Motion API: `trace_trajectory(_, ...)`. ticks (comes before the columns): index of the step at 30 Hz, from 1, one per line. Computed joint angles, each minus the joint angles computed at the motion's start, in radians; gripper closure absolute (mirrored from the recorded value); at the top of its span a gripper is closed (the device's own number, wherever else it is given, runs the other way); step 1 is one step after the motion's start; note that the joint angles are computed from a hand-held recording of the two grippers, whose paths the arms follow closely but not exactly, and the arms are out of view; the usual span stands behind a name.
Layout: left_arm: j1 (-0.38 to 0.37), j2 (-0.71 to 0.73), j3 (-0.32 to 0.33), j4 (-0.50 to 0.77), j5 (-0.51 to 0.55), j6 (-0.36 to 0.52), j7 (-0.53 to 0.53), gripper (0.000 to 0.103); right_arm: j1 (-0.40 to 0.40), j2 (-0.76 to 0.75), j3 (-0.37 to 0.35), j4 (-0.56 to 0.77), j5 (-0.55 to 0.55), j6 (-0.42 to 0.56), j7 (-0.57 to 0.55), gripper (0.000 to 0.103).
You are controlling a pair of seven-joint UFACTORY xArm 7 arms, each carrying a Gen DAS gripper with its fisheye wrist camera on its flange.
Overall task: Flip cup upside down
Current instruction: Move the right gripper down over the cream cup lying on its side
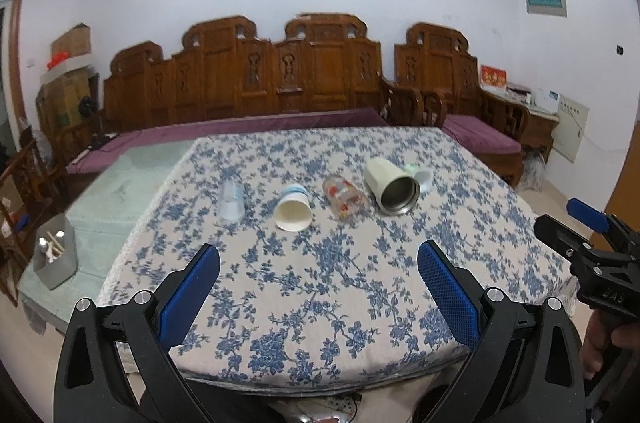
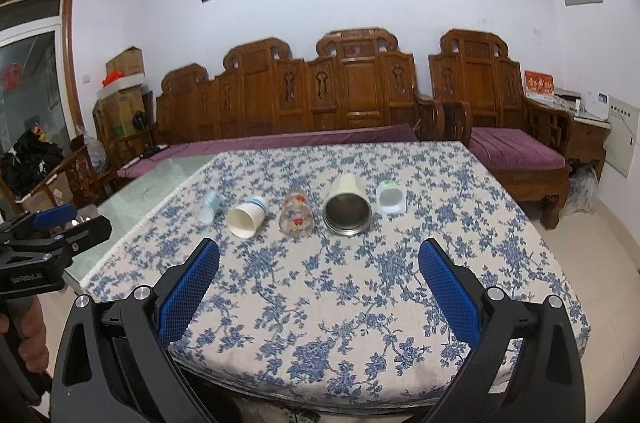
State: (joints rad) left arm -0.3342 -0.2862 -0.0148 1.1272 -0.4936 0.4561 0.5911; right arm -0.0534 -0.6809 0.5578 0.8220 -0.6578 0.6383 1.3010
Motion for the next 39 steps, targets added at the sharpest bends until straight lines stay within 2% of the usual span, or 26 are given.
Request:
trace_trajectory(9, 0.025, 0.161, -0.034, 0.143, 0.012, 0.062, 0.043, 0.008, -0.023, 0.136, -0.087, 0.009, -0.046, -0.073, -0.047, 0.002)
trace_trajectory(12, 0.044, 0.219, -0.063, 0.192, 0.054, 0.056, 0.028, 0.008, -0.034, 0.199, -0.120, 0.048, -0.080, -0.089, -0.062, 0.002)
trace_trajectory(15, 0.061, 0.267, -0.080, 0.252, 0.074, 0.089, 0.016, 0.008, -0.036, 0.258, -0.156, 0.096, -0.124, -0.101, -0.081, 0.002)
trace_trajectory(23, 0.109, 0.410, -0.112, 0.445, 0.096, 0.193, 0.033, 0.008, 0.039, 0.466, -0.300, 0.290, -0.133, -0.090, -0.239, 0.003)
trace_trajectory(27, 0.124, 0.476, -0.126, 0.519, 0.119, 0.216, 0.048, 0.008, 0.087, 0.589, -0.377, 0.410, -0.065, -0.079, -0.357, 0.003)
trace_trajectory(33, 0.138, 0.603, -0.140, 0.647, 0.153, 0.278, 0.020, 0.008, 0.137, 0.812, -0.465, 0.633, 0.142, -0.021, -0.584, 0.008)
trace_trajectory(36, 0.146, 0.672, -0.145, 0.710, 0.167, 0.316, 0.007, 0.008, 0.139, 0.928, -0.485, 0.761, 0.272, 0.025, -0.708, 0.008)
trace_trajectory(39, 0.145, 0.738, -0.142, 0.764, 0.198, 0.338, -0.011, 0.008, 0.144, 1.071, -0.504, 0.933, 0.362, 0.116, -0.792, 0.009)
